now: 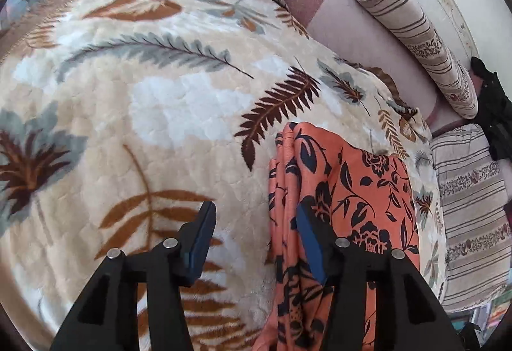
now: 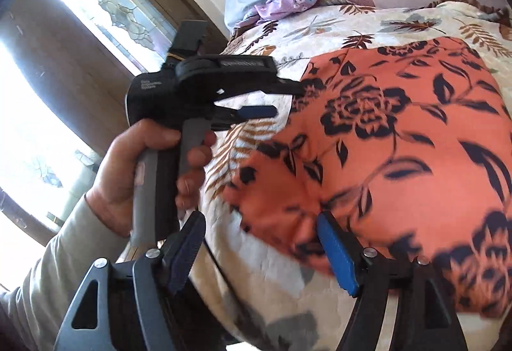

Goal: Fold small clothes

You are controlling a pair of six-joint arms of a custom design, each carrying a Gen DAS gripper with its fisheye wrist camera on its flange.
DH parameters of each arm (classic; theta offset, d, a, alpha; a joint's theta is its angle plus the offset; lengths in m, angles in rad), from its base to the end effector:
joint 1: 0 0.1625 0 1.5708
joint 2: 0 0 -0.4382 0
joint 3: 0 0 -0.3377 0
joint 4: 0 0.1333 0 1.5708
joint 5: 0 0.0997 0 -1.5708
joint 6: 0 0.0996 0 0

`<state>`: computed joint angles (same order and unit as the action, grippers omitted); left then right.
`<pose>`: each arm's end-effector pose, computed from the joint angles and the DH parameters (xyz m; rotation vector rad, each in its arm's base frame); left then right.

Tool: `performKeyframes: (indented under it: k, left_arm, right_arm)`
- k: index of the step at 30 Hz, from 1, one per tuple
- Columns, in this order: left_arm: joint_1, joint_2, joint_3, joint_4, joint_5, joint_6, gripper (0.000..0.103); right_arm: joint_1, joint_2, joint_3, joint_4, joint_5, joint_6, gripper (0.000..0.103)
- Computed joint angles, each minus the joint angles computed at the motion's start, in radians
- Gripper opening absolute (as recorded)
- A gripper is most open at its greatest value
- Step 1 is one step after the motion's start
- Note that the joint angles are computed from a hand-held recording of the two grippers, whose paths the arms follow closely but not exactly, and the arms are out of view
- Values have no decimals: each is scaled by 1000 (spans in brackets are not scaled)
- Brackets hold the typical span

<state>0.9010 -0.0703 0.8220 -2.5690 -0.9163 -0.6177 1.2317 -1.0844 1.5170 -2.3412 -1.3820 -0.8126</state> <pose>-0.3445 -0.7474 -0.0896 -0.0423 2.6499 -0.8018 -0.0689 -0.6521 0.3490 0.7651 -2.9606 0.5949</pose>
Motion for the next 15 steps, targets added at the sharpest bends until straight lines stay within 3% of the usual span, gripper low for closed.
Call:
performKeyframes:
  k: [3, 5, 6, 9, 12, 15]
  left_arm:
    - [-55, -69, 181, -181, -16, 41, 52]
    - [-90, -88, 256, -235, -33, 67, 52]
    - [-103, -86, 267, -206, -35, 58, 51]
    - [-93, -64, 245, 19, -71, -107, 31]
    - [-72, -85, 320, -29, -129, -222, 32]
    - [-92, -101, 322, 3, -94, -284, 32]
  right_arm:
    - [-50, -61, 64, -36, 37, 19, 75]
    - [-84, -80, 70, -33, 63, 62, 75]
    - [-95, -82, 67, -33, 71, 90, 75]
    - [-139, -83, 25, -3, 95, 144, 75]
    - [-183, -91, -7, 21, 128, 159, 75]
    - [-226, -99, -36, 44, 165, 192, 77]
